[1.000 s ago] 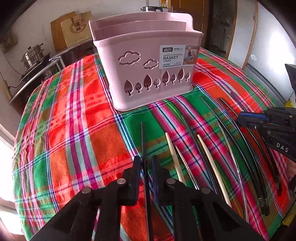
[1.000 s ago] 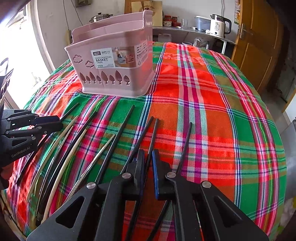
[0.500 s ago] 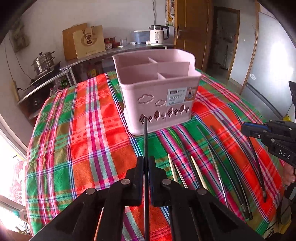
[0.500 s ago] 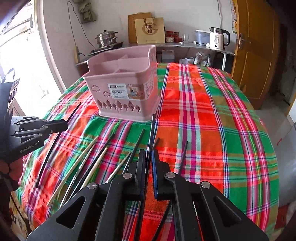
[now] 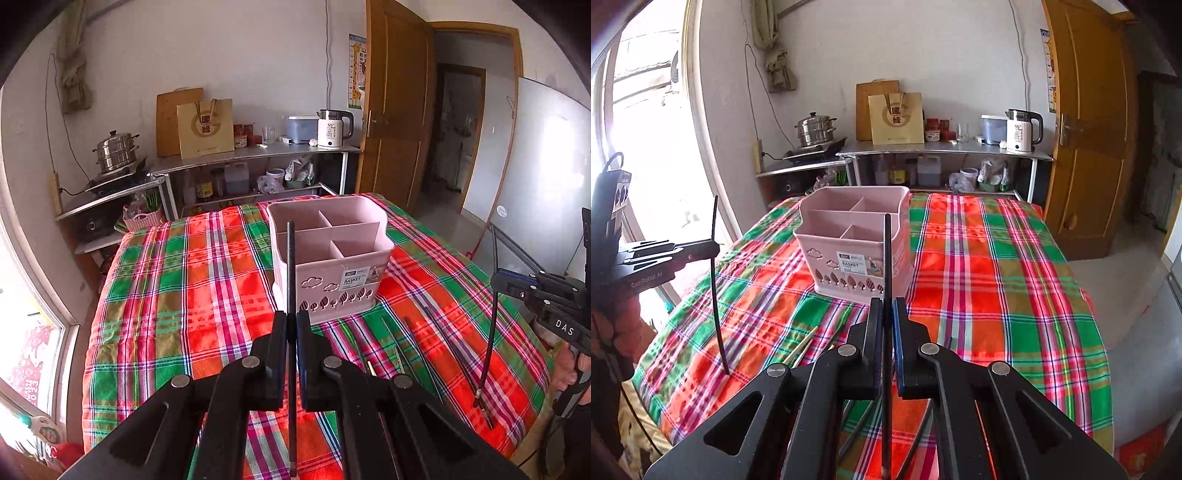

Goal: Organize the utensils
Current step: 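Lift both held black chopsticks and carry them over the pink basket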

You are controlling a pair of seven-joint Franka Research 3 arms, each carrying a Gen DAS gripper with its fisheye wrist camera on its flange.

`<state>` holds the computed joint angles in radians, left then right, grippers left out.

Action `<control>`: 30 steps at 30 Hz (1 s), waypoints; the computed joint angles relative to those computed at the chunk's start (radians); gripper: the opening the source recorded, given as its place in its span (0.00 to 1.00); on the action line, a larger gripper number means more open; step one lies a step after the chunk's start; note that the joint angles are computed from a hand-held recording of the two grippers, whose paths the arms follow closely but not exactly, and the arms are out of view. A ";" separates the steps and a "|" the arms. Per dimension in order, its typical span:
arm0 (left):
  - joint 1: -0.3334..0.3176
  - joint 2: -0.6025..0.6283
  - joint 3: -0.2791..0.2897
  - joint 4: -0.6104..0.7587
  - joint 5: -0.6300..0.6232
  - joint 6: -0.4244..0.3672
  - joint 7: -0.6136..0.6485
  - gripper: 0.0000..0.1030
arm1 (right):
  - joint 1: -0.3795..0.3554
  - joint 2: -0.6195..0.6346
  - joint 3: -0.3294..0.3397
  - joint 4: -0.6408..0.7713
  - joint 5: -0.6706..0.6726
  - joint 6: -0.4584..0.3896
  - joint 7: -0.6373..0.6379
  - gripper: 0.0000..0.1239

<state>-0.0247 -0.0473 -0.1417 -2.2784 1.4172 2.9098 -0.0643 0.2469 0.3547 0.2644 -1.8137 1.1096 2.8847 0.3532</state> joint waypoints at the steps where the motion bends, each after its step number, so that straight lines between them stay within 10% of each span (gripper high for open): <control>1: 0.000 -0.004 0.000 -0.001 0.001 -0.001 -0.003 0.04 | -0.007 -0.006 0.007 -0.002 0.017 0.000 -0.017 0.04; 18: 0.010 -0.049 -0.013 -0.001 -0.014 0.036 -0.040 0.05 | 0.005 -0.041 -0.022 0.014 0.148 -0.050 -0.136 0.04; 30: 0.018 0.007 0.001 0.129 -0.223 0.081 0.158 0.04 | 0.016 0.042 -0.009 0.193 0.104 -0.101 -0.081 0.04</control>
<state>-0.0070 -0.0406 -0.1404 -2.1497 1.1939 2.9911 0.0940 0.2628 0.3972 0.2554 -1.6210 1.2132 2.7834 0.2722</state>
